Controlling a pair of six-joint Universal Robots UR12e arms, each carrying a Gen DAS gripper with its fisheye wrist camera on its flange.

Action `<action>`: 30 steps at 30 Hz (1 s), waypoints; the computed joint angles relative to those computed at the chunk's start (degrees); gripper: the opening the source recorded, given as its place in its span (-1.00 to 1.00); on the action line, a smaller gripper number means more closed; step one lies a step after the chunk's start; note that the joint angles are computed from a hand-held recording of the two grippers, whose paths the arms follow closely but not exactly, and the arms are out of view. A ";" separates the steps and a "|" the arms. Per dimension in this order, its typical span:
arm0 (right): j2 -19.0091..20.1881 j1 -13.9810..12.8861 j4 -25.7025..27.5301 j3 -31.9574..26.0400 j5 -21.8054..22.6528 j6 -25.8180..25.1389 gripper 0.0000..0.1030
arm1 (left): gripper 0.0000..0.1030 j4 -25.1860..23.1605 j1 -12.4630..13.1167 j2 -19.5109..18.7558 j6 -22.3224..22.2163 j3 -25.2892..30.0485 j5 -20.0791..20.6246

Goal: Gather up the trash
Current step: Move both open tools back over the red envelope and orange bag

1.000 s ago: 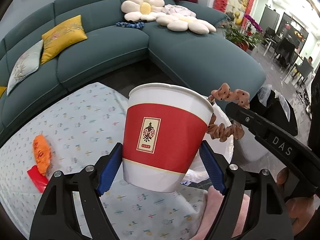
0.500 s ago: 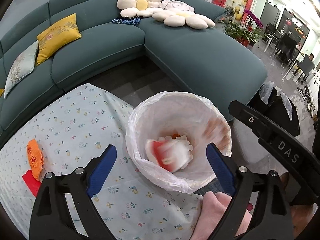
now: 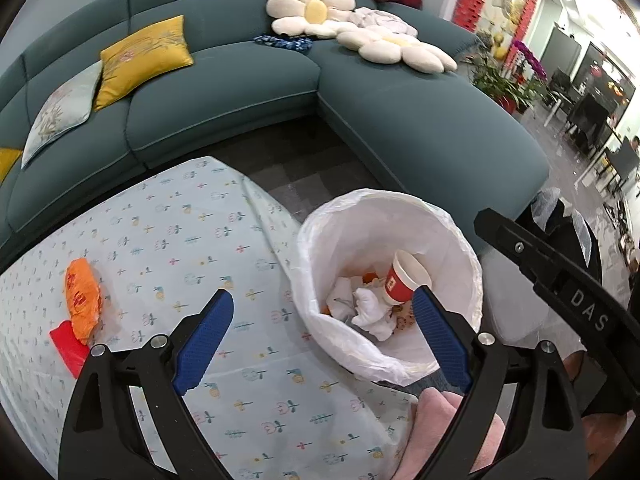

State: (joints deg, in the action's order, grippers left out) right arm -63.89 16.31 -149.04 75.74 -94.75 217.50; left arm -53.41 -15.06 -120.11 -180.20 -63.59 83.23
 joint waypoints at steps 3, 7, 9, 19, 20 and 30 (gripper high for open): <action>0.56 0.56 0.77 -1.11 0.04 -0.75 -0.32 | 0.68 0.61 0.73 0.66 -1.02 -1.06 -0.08; 1.63 1.44 2.10 -3.15 0.35 -1.88 -0.31 | 0.68 0.93 1.78 1.47 -2.64 -2.38 0.47; 2.16 1.77 2.67 -4.09 0.57 -2.40 -0.30 | 0.68 1.12 2.29 1.84 -3.32 -3.03 0.62; 5.82 4.15 6.66 -10.20 2.30 -5.44 -0.30 | 0.68 2.09 5.86 4.28 -7.62 -7.46 1.02; 6.35 4.42 7.19 -11.07 2.59 -5.84 -0.30 | 0.68 2.15 6.22 4.50 -8.07 -7.84 1.05; 11.30 7.08 12.41 -19.00 5.02 -9.28 -0.30 | 0.68 2.21 10.21 6.40 -13.07 -11.85 2.27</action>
State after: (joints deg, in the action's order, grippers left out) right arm -52.58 23.39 -136.63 56.74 -89.73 208.22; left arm -51.20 -4.86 -113.71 -193.27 -75.44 85.50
